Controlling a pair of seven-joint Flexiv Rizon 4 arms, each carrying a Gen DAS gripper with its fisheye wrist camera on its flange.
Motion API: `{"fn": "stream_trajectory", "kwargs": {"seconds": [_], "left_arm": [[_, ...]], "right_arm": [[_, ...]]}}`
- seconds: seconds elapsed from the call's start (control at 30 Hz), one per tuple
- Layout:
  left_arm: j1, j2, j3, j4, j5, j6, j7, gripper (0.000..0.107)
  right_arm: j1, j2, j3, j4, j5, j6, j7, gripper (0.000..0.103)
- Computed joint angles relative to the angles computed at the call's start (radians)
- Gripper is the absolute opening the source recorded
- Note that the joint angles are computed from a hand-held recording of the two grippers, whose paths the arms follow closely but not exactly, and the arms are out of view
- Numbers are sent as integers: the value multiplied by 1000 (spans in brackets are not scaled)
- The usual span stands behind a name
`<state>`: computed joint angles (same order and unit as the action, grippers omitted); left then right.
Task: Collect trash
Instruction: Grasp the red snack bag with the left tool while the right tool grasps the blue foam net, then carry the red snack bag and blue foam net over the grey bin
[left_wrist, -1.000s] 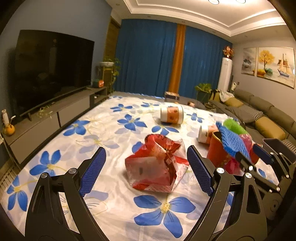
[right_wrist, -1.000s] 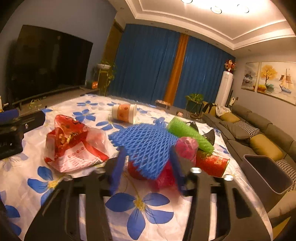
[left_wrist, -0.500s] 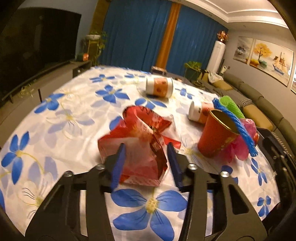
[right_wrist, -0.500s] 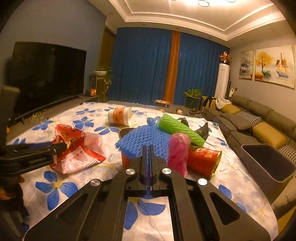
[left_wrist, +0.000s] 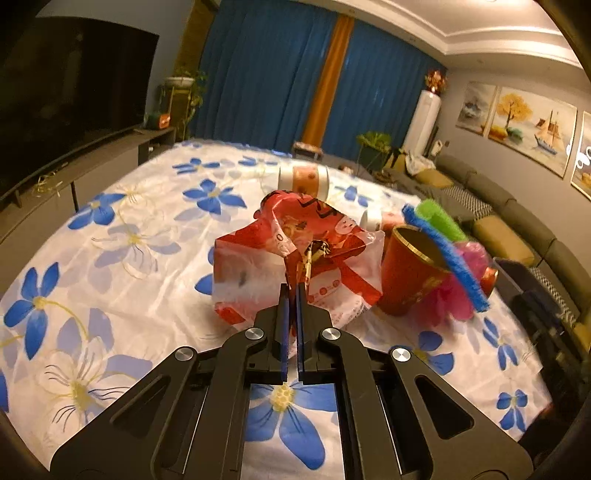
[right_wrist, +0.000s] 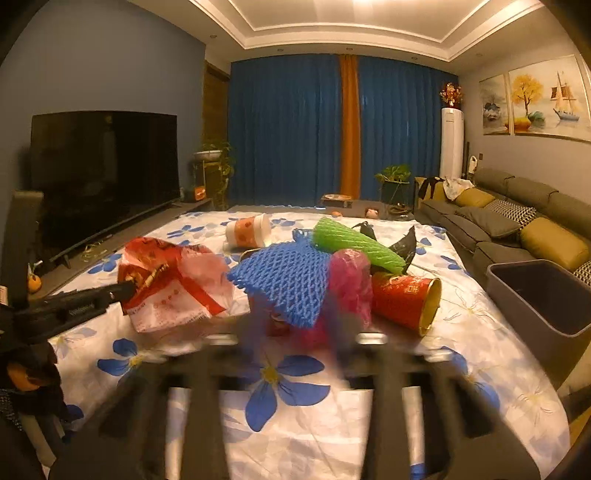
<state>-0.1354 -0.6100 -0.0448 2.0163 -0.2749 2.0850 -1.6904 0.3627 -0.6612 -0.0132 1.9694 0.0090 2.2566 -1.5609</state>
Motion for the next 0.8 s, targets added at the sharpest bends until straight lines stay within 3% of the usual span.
{"fn": "stream_trajectory", "kwargs": {"seconds": [0.13, 0.33, 0.4, 0.47, 0.5, 0.67, 0.8], "left_arm": [[-20, 29, 18, 41, -29, 58, -26, 2], [1, 53, 6, 63, -13, 80, -38, 2], [15, 55, -4, 64, 5, 79, -46, 2], [25, 56, -12, 63, 22, 78, -51, 2], [28, 56, -14, 60, 28, 76, -53, 2], [34, 51, -20, 51, 51, 79, -58, 2], [30, 49, -20, 46, 55, 82, -60, 2]], "right_arm": [[71, -15, -54, -26, 43, -31, -62, 51], [275, -78, -230, -116, 227, -96, -222, 51], [325, -102, -282, -151, 285, -111, -252, 43], [332, -108, -297, -174, 303, -147, -255, 24], [332, -110, -301, -182, 308, -158, -250, 9], [241, -88, -222, -169, 263, -114, -202, 6], [117, -27, -102, -103, 188, -29, -152, 6]]}}
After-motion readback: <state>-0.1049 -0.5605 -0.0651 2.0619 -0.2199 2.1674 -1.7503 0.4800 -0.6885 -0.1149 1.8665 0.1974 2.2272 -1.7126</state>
